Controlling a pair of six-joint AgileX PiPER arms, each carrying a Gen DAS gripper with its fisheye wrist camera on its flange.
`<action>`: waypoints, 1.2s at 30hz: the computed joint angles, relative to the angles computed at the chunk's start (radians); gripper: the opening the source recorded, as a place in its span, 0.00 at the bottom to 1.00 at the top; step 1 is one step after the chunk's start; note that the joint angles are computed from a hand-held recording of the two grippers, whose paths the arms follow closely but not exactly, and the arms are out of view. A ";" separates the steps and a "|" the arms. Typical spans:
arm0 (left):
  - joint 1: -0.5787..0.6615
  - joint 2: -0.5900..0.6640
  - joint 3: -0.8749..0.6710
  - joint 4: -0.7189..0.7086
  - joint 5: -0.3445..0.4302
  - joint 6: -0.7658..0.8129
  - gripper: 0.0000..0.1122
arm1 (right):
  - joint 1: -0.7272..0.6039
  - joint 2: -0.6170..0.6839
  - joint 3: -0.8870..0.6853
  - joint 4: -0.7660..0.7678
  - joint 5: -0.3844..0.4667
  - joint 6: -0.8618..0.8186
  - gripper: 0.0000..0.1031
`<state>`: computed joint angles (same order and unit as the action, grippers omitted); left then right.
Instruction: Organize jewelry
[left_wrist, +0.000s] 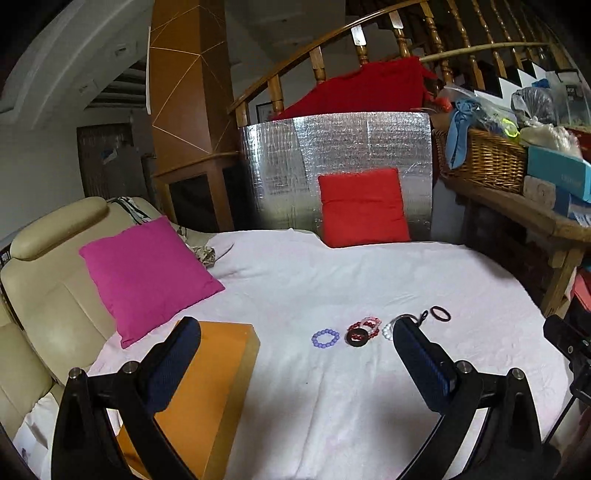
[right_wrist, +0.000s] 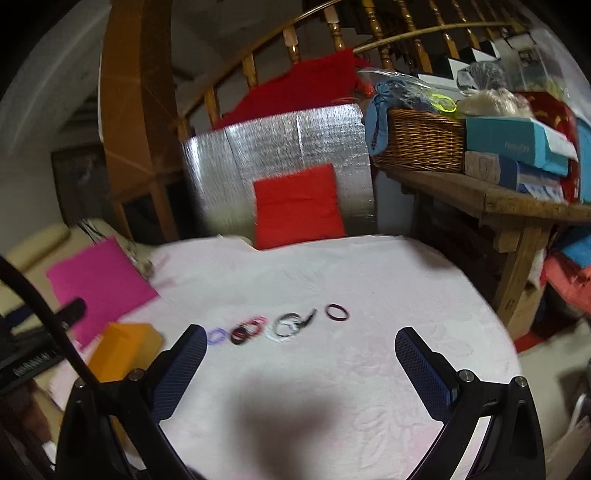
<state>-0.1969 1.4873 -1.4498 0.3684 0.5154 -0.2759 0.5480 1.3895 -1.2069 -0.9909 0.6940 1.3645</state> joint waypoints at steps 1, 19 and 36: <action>-0.007 0.005 -0.006 0.023 0.006 -0.020 0.92 | 0.006 -0.010 0.004 0.011 -0.005 0.007 1.00; -0.019 0.199 -0.180 0.119 0.022 -0.118 0.92 | -0.146 0.232 -0.217 0.123 -0.152 -0.213 1.00; -0.021 0.322 -0.324 0.083 0.077 -0.095 0.92 | -0.178 0.345 -0.308 0.169 -0.191 -0.283 1.00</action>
<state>-0.2184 1.8094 -1.7739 0.4518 0.5924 -0.3710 0.3702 1.7342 -1.5150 -0.8219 0.5030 1.0817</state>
